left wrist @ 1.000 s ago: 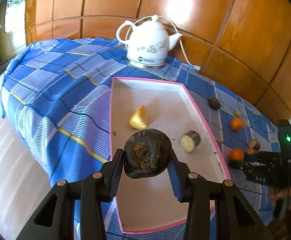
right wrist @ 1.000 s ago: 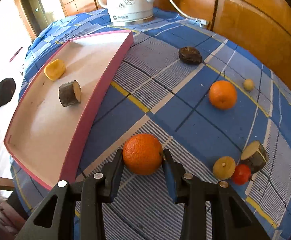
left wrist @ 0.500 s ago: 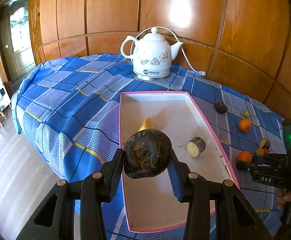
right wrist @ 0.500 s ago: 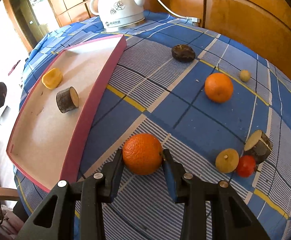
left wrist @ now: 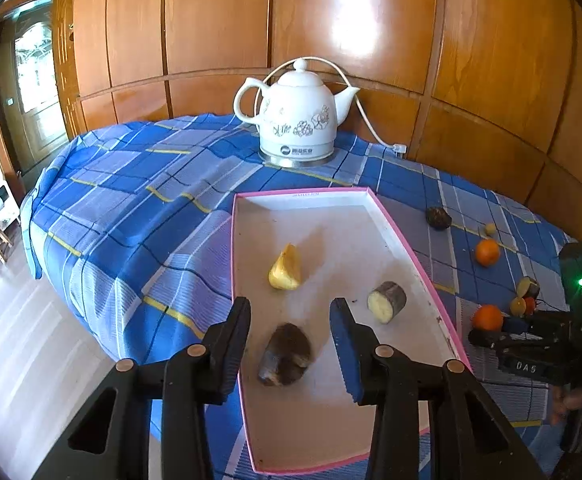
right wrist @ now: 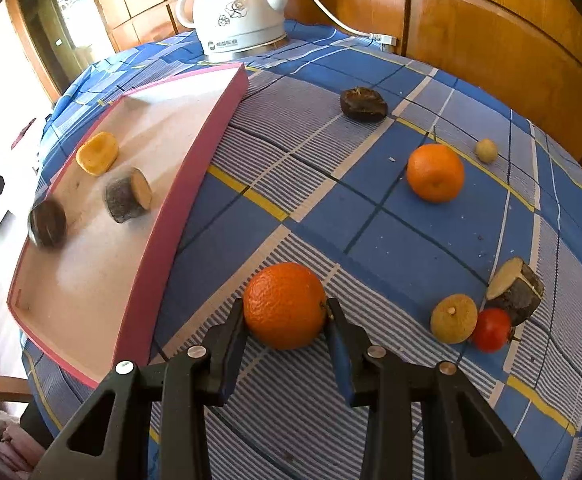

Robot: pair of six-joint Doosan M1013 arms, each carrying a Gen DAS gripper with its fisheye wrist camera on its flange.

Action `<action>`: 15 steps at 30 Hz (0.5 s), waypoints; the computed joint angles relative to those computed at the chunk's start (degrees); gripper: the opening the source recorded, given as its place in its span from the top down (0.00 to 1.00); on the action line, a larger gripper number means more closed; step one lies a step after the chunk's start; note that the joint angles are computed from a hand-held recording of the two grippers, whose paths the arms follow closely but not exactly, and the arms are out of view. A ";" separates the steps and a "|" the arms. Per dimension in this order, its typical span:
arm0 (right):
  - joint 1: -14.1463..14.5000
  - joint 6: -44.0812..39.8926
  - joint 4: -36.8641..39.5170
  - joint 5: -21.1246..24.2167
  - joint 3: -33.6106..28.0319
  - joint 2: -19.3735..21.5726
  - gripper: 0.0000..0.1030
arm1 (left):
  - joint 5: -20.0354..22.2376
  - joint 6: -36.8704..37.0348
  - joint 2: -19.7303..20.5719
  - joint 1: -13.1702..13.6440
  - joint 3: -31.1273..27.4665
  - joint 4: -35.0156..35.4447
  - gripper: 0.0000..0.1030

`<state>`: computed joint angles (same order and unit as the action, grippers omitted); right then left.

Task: Organize fruits
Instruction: 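Lower the chestnut into the tray, open the left tool while the right tool holds the orange, then carry the orange into the pink tray and open the right tool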

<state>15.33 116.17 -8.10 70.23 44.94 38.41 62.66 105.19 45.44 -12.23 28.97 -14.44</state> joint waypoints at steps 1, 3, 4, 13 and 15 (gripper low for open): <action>0.07 -0.19 -0.23 0.07 -0.05 0.03 0.63 | 0.24 0.12 0.34 -0.02 -0.69 -0.15 0.61; 0.13 -0.37 -0.46 0.11 -0.09 0.04 0.63 | 0.80 0.53 0.94 -0.07 -1.79 -0.41 0.64; 0.18 -0.47 -0.65 0.11 -0.08 0.04 0.63 | 0.78 0.81 1.22 -0.13 -2.19 -0.58 0.65; 0.20 -0.91 -0.60 -0.18 0.24 -0.15 0.63 | 3.42 -0.83 3.08 -0.38 -5.42 -0.73 0.69; 0.16 -0.86 -0.47 -0.44 0.42 -0.25 0.63 | 2.59 -1.48 2.68 -0.42 -4.63 0.09 0.68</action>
